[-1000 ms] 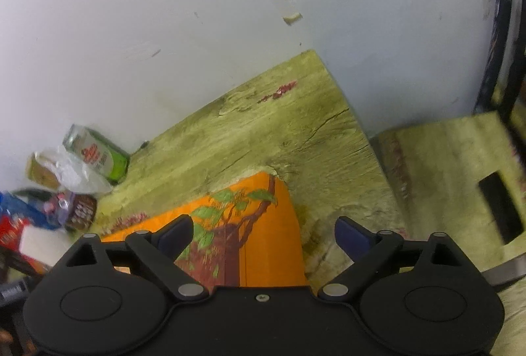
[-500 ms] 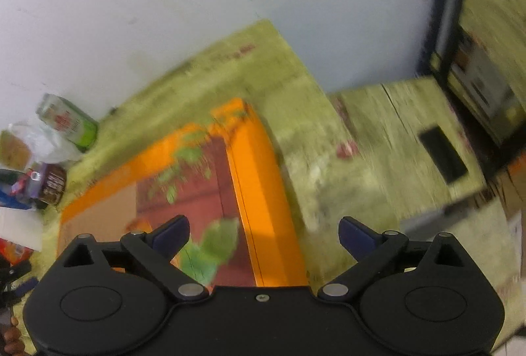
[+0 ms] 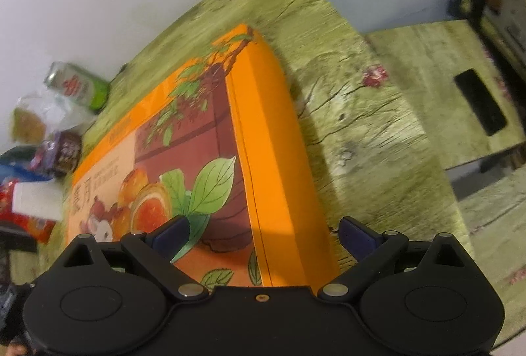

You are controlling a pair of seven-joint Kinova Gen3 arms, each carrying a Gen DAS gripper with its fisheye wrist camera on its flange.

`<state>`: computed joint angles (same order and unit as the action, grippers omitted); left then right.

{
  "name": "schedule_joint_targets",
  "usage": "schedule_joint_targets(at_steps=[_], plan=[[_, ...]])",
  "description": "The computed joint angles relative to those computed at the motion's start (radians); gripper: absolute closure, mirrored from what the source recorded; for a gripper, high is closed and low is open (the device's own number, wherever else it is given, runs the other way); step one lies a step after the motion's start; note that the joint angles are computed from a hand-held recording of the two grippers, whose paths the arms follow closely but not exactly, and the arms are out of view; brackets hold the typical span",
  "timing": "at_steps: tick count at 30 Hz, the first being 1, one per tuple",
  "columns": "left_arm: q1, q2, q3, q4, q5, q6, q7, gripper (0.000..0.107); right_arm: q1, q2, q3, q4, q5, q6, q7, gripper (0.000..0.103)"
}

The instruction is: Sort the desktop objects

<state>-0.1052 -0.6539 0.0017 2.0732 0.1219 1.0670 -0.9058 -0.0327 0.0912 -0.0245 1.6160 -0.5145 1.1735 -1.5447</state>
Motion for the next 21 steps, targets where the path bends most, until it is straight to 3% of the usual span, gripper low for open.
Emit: schedule_joint_targets(at_steps=[8,17,21], plan=[[-0.035,0.026,0.128,-0.037,-0.087,0.045,0.068,0.005,0.092,0.034,0.026,0.02,-0.155,0.078,0.152,0.006],[0.013,0.013,0.129,-0.031,-0.138,0.013,0.019,0.005,0.063,-0.017,0.019,0.028,-0.102,0.044,0.086,0.009],[-0.002,-0.021,0.159,-0.023,-0.167,-0.013,0.008,0.005,0.03,-0.093,0.016,0.065,-0.046,-0.056,0.06,0.011]])
